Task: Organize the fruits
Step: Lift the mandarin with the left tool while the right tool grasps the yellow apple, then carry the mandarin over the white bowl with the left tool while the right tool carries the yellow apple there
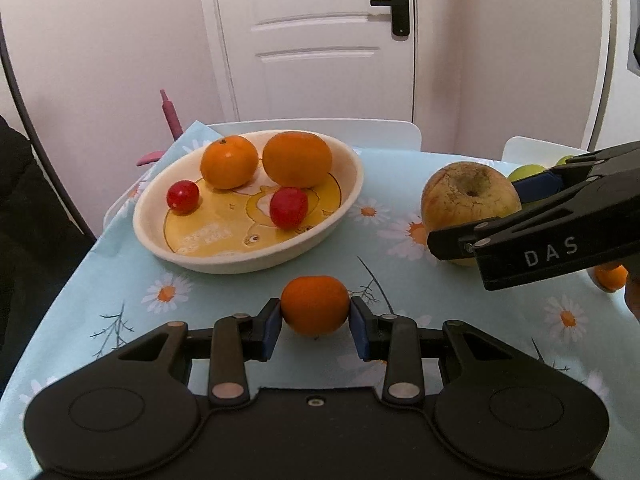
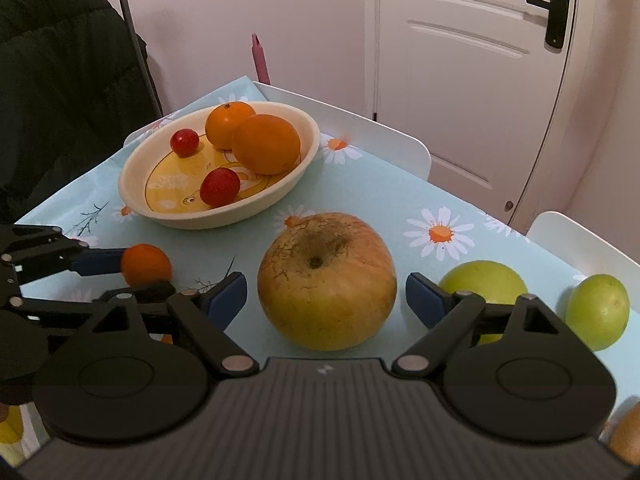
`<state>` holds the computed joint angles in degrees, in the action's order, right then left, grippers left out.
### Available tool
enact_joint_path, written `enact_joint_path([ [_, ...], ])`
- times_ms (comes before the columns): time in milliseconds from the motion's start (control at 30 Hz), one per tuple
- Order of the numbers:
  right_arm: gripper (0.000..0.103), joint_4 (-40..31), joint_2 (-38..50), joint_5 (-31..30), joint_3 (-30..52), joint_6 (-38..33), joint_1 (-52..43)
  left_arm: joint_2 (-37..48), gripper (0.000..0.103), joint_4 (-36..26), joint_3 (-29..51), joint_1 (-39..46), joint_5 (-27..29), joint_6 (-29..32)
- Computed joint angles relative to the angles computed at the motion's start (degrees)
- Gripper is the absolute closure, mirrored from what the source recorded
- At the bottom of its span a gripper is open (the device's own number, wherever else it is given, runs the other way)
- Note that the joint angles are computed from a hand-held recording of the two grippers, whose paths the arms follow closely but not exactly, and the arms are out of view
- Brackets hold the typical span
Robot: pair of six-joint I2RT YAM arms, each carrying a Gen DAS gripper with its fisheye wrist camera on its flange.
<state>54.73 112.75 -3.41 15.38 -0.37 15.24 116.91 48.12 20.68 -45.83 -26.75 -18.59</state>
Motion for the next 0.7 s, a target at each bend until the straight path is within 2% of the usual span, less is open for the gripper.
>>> enact_joint_path([
  [33,0.014,-0.32,-0.09,0.25,0.13,-0.26,0.17,-0.23,0.063,0.16,-0.28,-0.08,-0.26,-0.04],
  [267,0.014,-0.28,-1.89,1.01,-1.3,0.51,0.56,-4.08,0.063,-0.98,-2.37,-0.48,-1.52,-0.49],
  [433,0.014,-3.65,-9.03,1.21,-4.32,1.0,1.19,-9.65,0.063,-4.73,-3.82,-1.11,-2.43,-0.86],
  [700,0.014,-22.48,-30.63,2.83,-6.32,3.34,3.63,-25.89,0.063,-16.83,-5.84,-2.05,-4.2,-0.96],
])
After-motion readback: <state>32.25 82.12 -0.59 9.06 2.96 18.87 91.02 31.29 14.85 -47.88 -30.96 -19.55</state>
